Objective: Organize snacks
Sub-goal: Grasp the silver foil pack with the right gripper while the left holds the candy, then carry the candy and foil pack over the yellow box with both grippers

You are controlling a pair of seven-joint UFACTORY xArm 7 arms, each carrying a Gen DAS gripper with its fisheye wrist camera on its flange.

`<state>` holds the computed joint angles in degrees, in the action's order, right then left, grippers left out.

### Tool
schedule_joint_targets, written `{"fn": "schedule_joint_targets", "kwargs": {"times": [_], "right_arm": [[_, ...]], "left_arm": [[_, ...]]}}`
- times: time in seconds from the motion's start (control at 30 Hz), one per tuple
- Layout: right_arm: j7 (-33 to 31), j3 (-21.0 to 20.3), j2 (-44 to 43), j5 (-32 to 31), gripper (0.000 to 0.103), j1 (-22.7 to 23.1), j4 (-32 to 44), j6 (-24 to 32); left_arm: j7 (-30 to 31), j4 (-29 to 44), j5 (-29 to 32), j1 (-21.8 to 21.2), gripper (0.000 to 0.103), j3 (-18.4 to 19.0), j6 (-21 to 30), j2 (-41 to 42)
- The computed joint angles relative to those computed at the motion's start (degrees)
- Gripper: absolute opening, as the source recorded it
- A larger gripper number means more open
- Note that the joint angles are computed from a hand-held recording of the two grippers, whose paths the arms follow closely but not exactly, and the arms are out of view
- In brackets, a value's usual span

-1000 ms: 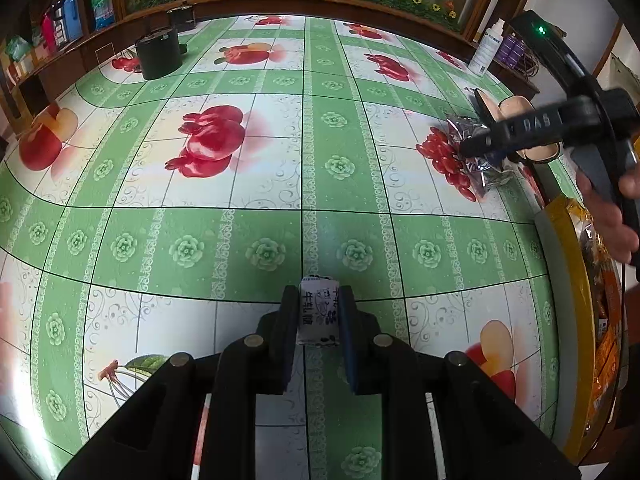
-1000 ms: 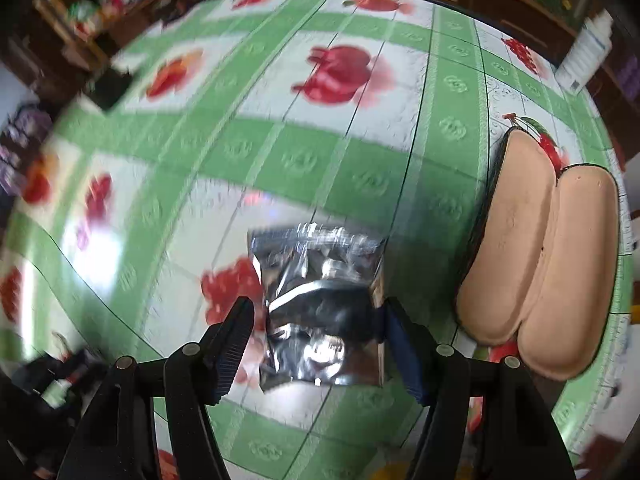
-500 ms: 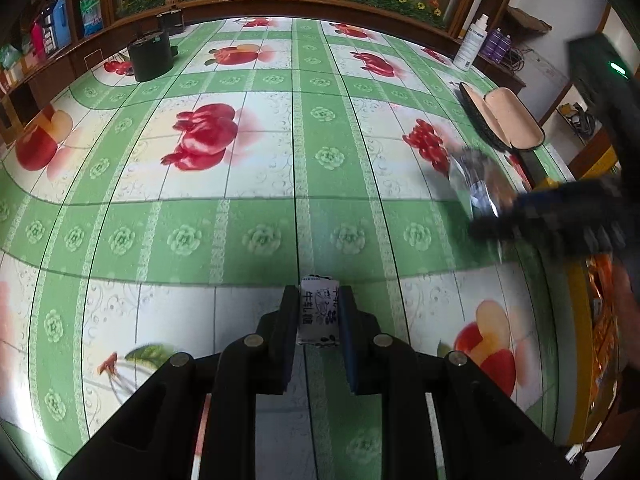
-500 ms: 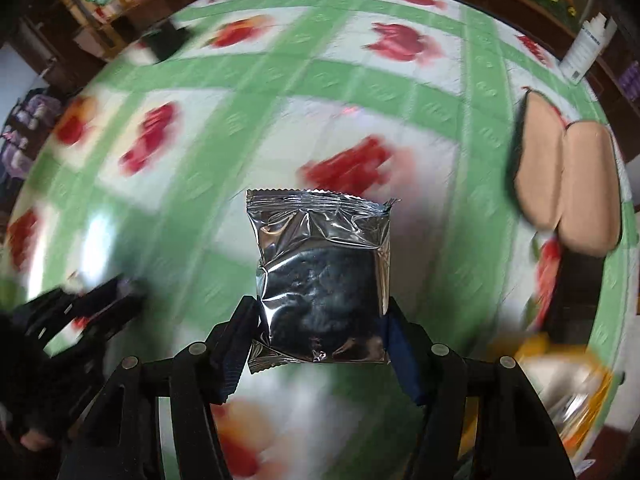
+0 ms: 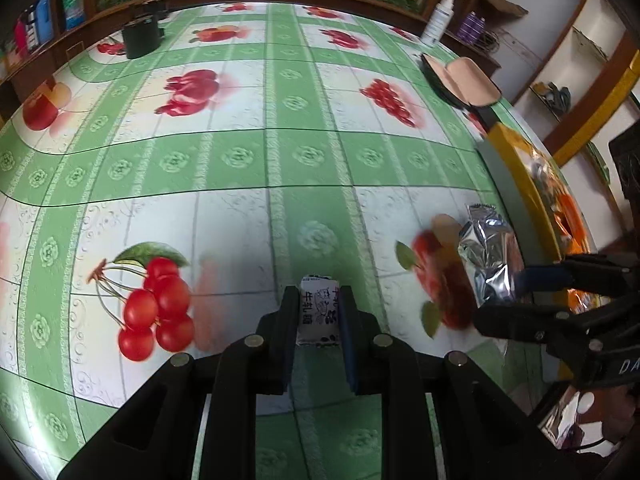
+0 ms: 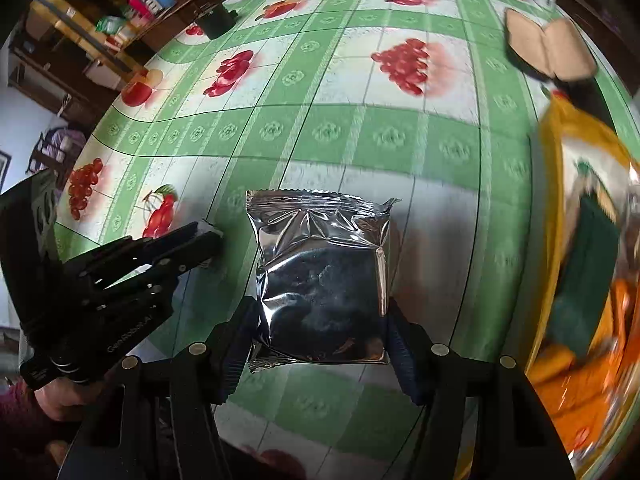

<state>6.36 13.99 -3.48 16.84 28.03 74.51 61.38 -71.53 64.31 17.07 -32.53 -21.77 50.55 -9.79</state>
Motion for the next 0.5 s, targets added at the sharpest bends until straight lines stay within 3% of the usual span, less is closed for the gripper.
{"fn": "schedule_joint_targets", "kwargs": {"times": [0.5], "right_arm": [[5.2,-1.5,-10.1,2.4,0.066,-1.3,-8.0,-2.1]], "left_arm": [[4.1,12.5,6.4,-4.2,0.019,-0.2,1.8,8.3]]}}
